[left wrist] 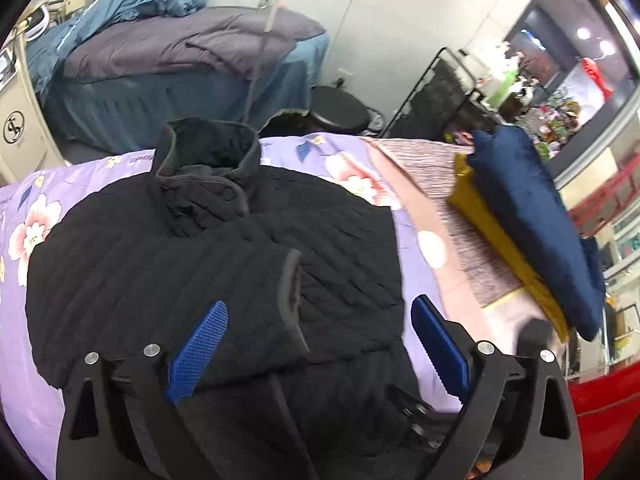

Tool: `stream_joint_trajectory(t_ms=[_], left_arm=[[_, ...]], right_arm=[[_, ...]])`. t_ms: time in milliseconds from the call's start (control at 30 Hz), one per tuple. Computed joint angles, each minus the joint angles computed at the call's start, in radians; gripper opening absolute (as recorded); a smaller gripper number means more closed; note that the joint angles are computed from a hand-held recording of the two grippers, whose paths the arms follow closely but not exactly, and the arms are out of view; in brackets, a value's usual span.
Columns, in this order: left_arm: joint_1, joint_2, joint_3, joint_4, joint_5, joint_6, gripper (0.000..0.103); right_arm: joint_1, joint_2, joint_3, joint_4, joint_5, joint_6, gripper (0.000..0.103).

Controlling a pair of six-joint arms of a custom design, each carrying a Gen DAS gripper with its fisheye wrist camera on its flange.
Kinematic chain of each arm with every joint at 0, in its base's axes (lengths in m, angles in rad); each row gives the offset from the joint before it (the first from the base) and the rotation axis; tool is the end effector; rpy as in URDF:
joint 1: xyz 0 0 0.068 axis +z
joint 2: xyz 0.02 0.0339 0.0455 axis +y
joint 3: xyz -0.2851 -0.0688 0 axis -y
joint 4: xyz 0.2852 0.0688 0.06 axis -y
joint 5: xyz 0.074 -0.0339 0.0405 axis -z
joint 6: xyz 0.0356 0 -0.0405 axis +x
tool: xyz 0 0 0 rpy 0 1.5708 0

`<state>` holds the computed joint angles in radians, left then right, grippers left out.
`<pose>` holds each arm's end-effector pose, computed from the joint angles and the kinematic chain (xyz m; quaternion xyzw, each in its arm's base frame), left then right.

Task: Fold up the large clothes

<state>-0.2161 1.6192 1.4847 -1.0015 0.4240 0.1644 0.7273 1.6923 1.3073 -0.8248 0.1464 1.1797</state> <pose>0.3576 -0.0935 0.3229 0.2251 0.9288 -0.2108 0.2055 0.2873 0.2488 0.2428 0.2328 0.9532 0.1044 0.1623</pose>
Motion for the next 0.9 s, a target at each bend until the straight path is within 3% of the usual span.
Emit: stream_joint_trajectory(t_ms=[133, 333, 433, 467, 533, 567, 600, 633, 733, 900], left_arm=[[0.078, -0.067, -0.094, 0.009, -0.027, 0.066, 0.092], [0.324, -0.118, -0.299, 0.11, -0.273, 0.229, 0.091], [0.47, -0.106, -0.337, 0.107, -0.316, 0.277, 0.091], [0.529, -0.101, -0.345, 0.1, -0.321, 0.286, 0.091], [0.602, -0.096, -0.351, 0.09, -0.326, 0.29, 0.091], [0.639, -0.096, -0.359, 0.092, -0.33, 0.288, 0.091], [0.662, -0.096, -0.365, 0.095, -0.334, 0.283, 0.091], [0.684, -0.1, -0.365, 0.089, -0.333, 0.28, 0.091], [0.702, -0.113, -0.377, 0.091, -0.332, 0.249, 0.091], [0.69, -0.141, -0.411, 0.105, -0.315, 0.25, 0.091]], right_arm=[[-0.018, 0.059, 0.078, 0.035, -0.039, -0.086, 0.097], [-0.028, 0.213, 0.263, 0.075, -0.156, -0.228, 0.097], [-0.026, 0.325, 0.412, 0.033, -0.141, -0.268, 0.095], [-0.026, 0.359, 0.461, 0.014, -0.13, -0.281, 0.09], [-0.033, 0.402, 0.522, -0.001, -0.143, -0.301, 0.061], [-0.036, 0.427, 0.555, -0.008, -0.153, -0.315, 0.053], [-0.035, 0.456, 0.598, -0.037, -0.15, -0.334, 0.033], [-0.032, 0.497, 0.665, -0.1, -0.129, -0.357, 0.024], [-0.027, 0.505, 0.686, -0.138, -0.066, -0.358, 0.012], [-0.035, 0.535, 0.678, -0.188, -0.065, -0.37, 0.01]])
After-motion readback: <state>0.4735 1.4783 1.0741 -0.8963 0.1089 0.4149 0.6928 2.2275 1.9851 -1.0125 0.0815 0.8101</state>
